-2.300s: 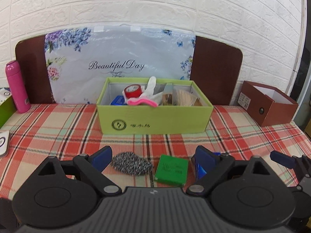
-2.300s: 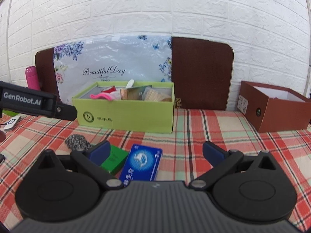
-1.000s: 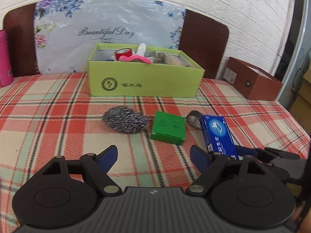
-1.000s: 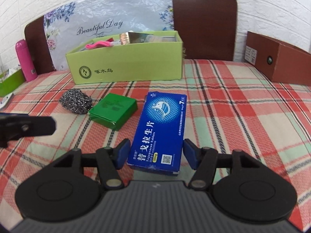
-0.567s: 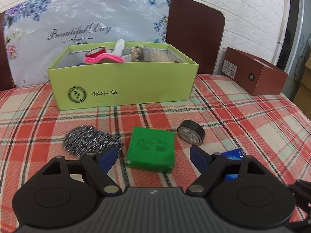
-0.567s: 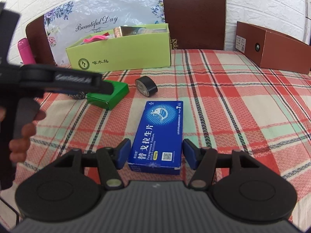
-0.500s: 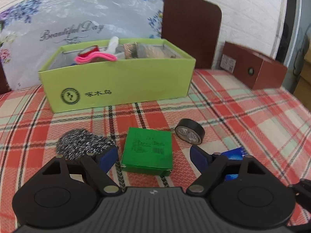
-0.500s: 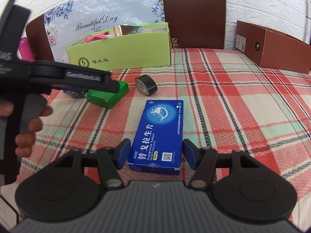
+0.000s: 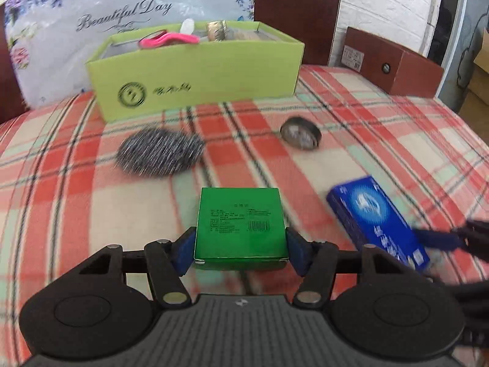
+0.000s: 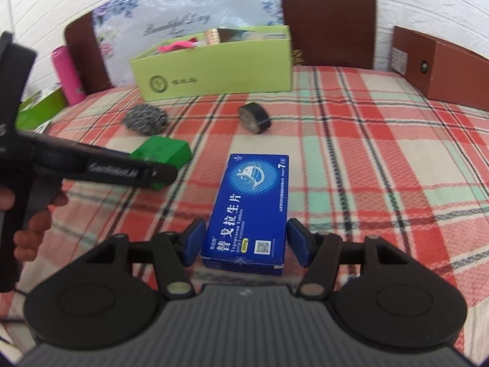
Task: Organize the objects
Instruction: 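Grasp the green box with the left gripper while the right grasps the blue medicine box, then carry the green box and blue medicine box into the lime-green box and release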
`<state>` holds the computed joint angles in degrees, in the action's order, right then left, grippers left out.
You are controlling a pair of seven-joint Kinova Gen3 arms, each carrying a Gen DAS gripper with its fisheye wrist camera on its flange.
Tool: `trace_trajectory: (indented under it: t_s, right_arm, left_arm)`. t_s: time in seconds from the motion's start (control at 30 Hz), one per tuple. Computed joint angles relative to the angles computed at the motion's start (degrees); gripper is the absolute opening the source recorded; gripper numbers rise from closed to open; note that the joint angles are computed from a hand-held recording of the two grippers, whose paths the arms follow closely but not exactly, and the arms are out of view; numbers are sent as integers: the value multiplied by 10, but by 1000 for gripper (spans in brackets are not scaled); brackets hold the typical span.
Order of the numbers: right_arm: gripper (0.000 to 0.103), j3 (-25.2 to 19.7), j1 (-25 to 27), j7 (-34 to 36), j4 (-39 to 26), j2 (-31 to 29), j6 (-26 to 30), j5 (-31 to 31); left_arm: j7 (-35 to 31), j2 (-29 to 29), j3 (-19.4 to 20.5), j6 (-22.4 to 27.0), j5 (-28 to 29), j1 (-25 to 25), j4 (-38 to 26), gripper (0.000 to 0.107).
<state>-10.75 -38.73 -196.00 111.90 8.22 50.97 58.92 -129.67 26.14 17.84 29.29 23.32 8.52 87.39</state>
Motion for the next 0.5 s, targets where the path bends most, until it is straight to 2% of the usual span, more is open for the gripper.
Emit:
trace_trajectory:
  t_s: [0.07,0.1,0.13,0.17,0.23,0.37,0.5]
  right_arm:
    - [60,-4,1,35,-11,3,-1,-19]
    - [64,-9,3,48,-19,7,3,-26]
    - [70,-4,-5,52,-25,13,11,-25]
    - [71,-1,-12,50,-29,19,19,-21]
    - [70,3,-16,64,-46,34,35,-28]
    - [70,15,-25,51,-51,40,41,-29]
    - [70,21,-23,52,-53,40,41,-30]
  left_arm:
    - [-9,-28,1,-10,7,-16,38,64]
    - [-10,-38,-2,-20,10,-19,53,64]
    - [-9,-45,-5,-33,12,-19,65,66]
    - [-4,-48,-11,-40,8,-15,69,71]
    - [15,-47,-21,-42,-2,-5,64,72]
    - [28,-36,-15,-24,-4,-7,45,69]
    - [53,-36,-32,-40,-33,17,50,69]
